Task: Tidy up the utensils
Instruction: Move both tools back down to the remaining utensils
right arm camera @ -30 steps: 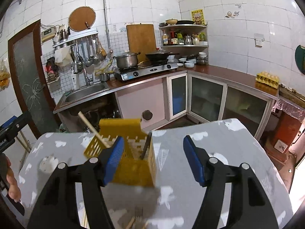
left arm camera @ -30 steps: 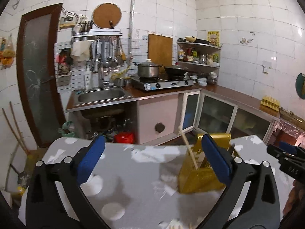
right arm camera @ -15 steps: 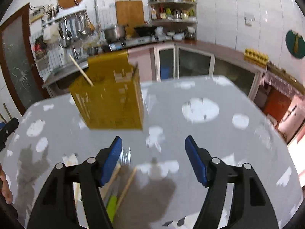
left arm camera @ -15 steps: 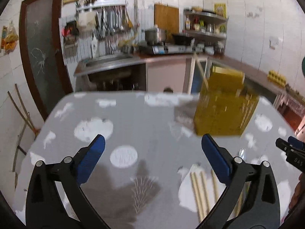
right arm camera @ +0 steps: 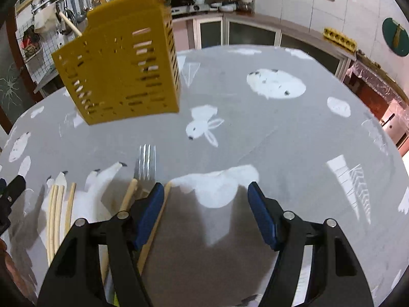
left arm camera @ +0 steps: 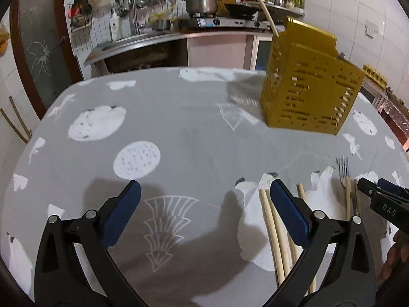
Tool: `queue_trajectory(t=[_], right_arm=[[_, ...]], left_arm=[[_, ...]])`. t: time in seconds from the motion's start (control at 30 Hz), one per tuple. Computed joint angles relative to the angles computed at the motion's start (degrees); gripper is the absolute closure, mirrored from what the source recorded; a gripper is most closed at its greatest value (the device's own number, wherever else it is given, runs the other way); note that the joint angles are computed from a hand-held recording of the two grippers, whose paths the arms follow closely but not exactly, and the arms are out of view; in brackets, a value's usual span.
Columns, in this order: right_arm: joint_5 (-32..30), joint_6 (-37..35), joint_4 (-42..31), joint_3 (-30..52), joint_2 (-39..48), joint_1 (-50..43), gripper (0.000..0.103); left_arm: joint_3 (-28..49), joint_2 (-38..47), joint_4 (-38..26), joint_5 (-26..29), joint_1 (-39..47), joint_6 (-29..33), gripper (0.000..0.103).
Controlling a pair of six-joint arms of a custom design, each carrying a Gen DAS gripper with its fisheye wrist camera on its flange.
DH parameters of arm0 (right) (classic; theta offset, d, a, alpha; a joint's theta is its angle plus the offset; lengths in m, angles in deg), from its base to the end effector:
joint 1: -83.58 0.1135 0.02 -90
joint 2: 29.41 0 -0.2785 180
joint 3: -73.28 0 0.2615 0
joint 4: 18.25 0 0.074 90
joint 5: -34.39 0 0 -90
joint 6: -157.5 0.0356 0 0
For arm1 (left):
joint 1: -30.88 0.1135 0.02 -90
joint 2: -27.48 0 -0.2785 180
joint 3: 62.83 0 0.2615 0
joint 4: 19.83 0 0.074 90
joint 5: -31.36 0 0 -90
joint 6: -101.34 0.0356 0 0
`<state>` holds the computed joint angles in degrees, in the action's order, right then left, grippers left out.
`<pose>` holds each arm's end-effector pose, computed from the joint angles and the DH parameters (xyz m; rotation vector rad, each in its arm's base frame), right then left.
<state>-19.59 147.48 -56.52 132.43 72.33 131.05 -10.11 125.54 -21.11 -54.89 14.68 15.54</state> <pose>0.2084 0.1963 0.1077 0.7634 2.3857 -0.1809 0.3048 -0.0910 0.1236 0.4537 2.3460 -0.1771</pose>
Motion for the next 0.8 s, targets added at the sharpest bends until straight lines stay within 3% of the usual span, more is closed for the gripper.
queue_trajectory(t=[0.23,0.37,0.53,0.8], right_arm=[[-2.30,-0.13,-1.13,4.02,2.78,-0.68,0.066],[-3.07,0.54,-3.39,6.74,4.56,-1.09,0.069],[-2.95,-0.96,-0.80,5.75,4.02,-1.53,0.089],[-1.79,-3.23,1.48,3.96,3.37,-0.65,0.093]], left_arm=[[1.48,3.14,-1.22,0.05,-0.43,-1.77,0.005],[1.37,3.58,-0.96,-0.50,-0.89,-1.95,0.005],[1.48,4.13,-1.15,-0.37,-1.16,-2.04,0.005],[1.28,5.24,-0.59,-1.84,-2.65,-1.29,0.006]])
